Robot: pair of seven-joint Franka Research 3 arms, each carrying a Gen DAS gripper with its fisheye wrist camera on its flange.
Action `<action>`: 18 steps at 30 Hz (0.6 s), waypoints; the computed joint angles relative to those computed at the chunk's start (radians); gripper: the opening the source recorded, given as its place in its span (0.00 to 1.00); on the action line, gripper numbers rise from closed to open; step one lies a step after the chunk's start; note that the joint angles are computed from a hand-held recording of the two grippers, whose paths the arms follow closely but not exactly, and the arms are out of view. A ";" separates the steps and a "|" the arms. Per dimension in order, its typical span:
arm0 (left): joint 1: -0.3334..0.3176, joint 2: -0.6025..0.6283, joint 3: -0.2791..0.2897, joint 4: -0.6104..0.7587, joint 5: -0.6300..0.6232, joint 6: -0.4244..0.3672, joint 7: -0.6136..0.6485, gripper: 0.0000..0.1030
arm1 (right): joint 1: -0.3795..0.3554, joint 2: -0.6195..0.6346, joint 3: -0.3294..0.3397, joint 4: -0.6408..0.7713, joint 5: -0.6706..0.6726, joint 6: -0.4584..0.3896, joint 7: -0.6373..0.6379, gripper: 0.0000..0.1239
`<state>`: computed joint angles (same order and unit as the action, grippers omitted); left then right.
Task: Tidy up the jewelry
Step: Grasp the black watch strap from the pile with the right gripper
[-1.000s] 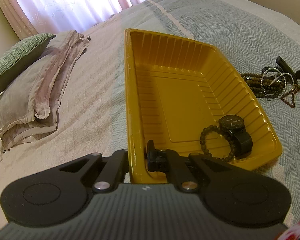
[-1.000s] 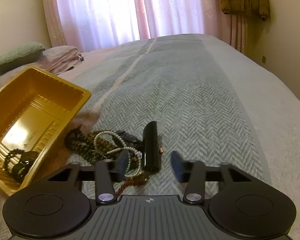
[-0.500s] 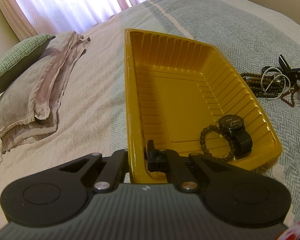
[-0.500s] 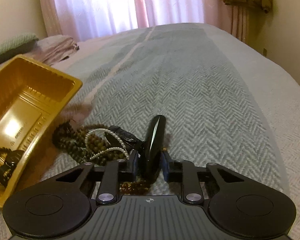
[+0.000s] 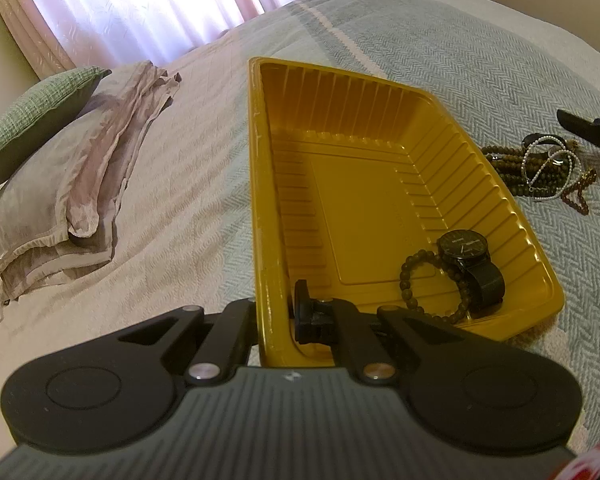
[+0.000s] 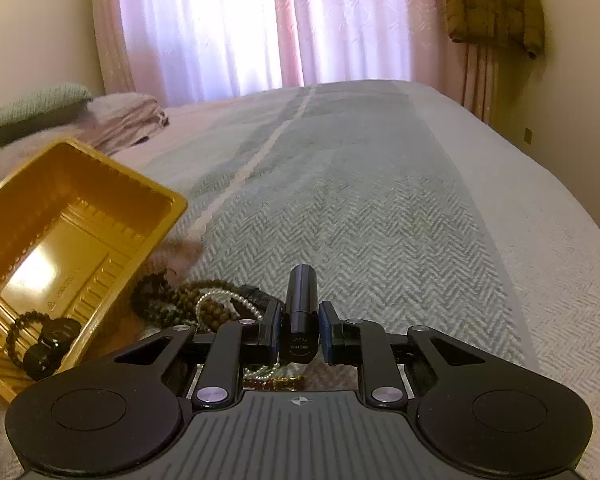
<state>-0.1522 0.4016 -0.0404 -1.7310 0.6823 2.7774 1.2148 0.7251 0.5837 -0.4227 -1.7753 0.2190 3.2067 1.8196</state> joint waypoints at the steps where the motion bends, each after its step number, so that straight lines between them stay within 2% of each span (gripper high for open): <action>1: 0.000 0.000 0.001 0.000 0.001 0.001 0.000 0.03 | 0.017 0.008 -0.021 0.007 -0.005 -0.016 0.002 0.16; 4: 0.000 0.000 0.002 -0.002 0.003 0.006 -0.002 0.03 | 0.045 0.026 -0.055 0.016 -0.039 -0.063 0.020 0.16; 6: -0.001 0.001 0.003 -0.002 0.004 0.008 -0.003 0.03 | 0.033 0.035 -0.046 0.027 -0.060 -0.100 0.044 0.16; 9: -0.001 0.000 0.002 -0.002 0.002 0.007 -0.002 0.03 | 0.011 0.052 -0.029 0.042 -0.090 -0.106 0.076 0.16; 14: -0.002 0.002 0.003 0.000 0.003 0.007 -0.003 0.03 | -0.016 0.052 -0.004 0.037 -0.129 -0.082 0.112 0.16; 18: -0.001 0.000 0.003 -0.003 0.002 0.009 -0.002 0.03 | 0.027 0.033 -0.048 -0.005 -0.129 -0.038 0.133 0.16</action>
<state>-0.1530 0.4018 -0.0376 -1.7338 0.6843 2.7860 1.2123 0.7525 0.6171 -0.4706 -1.7799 0.0898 3.1692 1.9527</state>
